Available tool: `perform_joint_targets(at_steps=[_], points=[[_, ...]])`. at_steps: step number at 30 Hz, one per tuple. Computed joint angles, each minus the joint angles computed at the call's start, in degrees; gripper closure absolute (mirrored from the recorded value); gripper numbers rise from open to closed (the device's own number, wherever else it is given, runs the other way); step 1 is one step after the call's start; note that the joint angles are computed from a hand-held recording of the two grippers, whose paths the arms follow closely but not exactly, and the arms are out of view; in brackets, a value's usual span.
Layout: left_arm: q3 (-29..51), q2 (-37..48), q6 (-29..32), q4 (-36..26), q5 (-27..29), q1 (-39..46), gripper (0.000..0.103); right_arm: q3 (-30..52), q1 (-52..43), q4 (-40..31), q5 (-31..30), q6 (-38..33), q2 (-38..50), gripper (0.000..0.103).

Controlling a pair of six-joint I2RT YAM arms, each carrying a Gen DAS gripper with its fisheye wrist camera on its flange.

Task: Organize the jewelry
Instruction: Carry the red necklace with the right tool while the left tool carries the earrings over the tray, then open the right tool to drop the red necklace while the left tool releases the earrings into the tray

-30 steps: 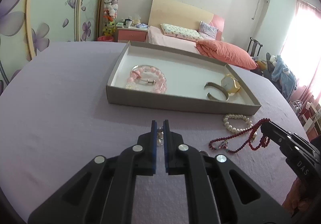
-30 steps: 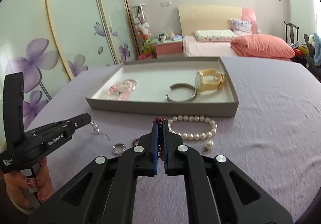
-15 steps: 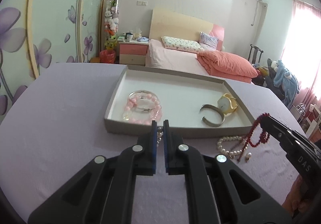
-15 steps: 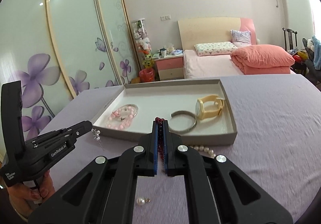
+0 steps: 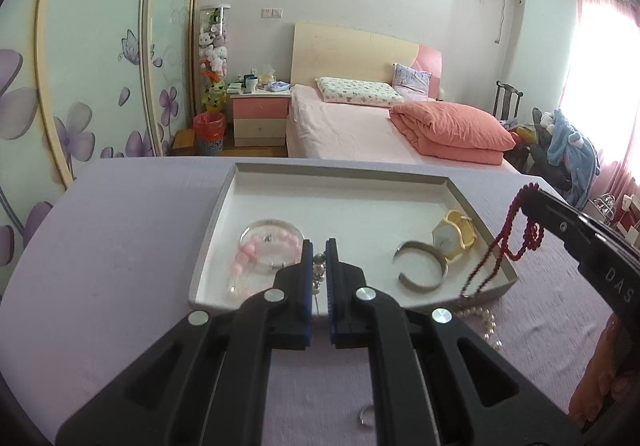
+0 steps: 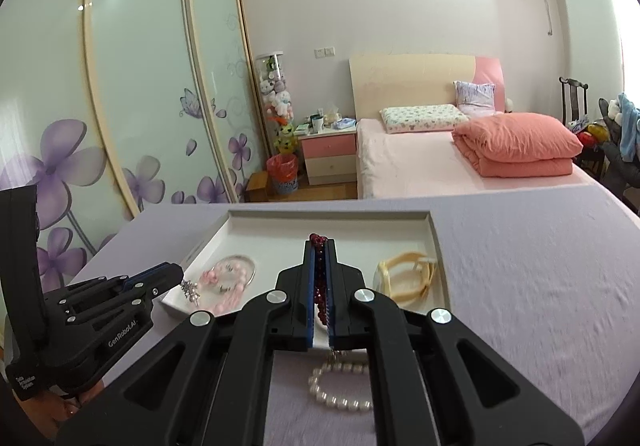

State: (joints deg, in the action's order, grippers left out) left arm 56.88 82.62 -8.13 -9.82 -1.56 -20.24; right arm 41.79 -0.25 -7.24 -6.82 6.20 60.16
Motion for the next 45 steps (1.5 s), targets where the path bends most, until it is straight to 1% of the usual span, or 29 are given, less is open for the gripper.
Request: perform_joint_targets(at_steps=[11,22,27,29,34,36,41,45], points=[[8.2,8.4,0.7,-0.6,-0.9,0.8,0.096,4.9,-0.1,5.3,1.6,0.0,9.5,0.098],[13.8,16.2,0.5,-0.6,-1.4,1.2,0.096,9.4,-0.6,7.9,3.9,-0.6,19.5,0.098],[14.5,18.8,0.3,0.3,-1.8,1.3,0.096,11.2,-1.2,7.5,4.0,-0.5,23.7,0.098],[14.8,19.6,0.0,0.3,-1.4,1.7,0.096,11.2,-1.4,7.7,3.9,-0.3,24.6,0.098],[14.5,20.6,-0.4,1.6,-2.4,1.4,0.096,11.5,-1.4,7.0,3.3,0.2,26.4,0.098],[15.1,21.5,-0.3,1.1,-2.4,1.2,0.096,11.8,-1.0,6.4,3.7,0.0,27.3,0.098],[16.6,23.1,0.0,-0.1,-4.1,0.5,0.096,14.0,-2.0,3.9,2.3,0.8,30.4,0.098],[17.7,24.5,0.1,-0.8,-3.7,0.4,0.095,15.4,-2.8,2.1,1.1,2.1,32.0,0.098]])
